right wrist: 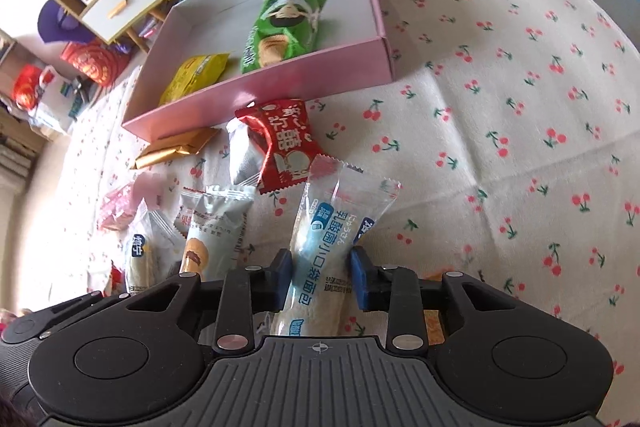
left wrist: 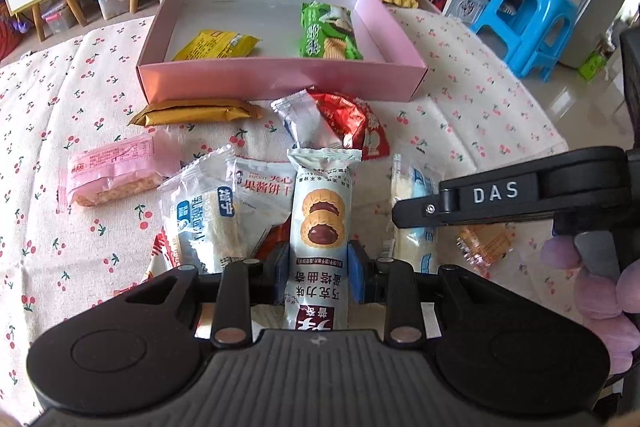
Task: Organize snacks
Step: 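Grasp the cookie roll with the left gripper while the right grasps a white cake, then carry both snacks over the pink box and open both grippers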
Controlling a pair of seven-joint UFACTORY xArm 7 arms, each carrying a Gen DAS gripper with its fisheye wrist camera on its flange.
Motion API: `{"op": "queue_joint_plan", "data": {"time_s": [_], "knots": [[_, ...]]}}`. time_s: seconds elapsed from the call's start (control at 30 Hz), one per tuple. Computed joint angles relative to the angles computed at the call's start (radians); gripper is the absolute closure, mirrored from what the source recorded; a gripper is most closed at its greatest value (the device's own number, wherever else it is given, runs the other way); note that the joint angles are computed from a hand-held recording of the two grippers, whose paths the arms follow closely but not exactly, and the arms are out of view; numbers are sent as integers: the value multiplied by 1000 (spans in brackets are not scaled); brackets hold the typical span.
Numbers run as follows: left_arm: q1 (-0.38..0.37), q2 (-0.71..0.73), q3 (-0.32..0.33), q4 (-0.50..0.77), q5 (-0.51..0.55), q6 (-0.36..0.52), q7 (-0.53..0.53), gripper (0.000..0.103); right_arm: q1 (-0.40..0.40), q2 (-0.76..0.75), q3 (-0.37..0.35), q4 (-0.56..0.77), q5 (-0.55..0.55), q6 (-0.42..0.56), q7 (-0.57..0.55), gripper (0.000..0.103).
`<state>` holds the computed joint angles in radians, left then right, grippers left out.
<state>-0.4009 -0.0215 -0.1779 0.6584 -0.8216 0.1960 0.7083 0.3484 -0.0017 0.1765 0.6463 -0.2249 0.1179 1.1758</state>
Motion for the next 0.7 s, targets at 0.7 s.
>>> {"op": "queue_joint_plan", "data": {"time_s": [0.7], "knots": [[6,-45,35,50,-309,101,175,75,4,-132,-14,-108,368,-137,-220,75]]}}
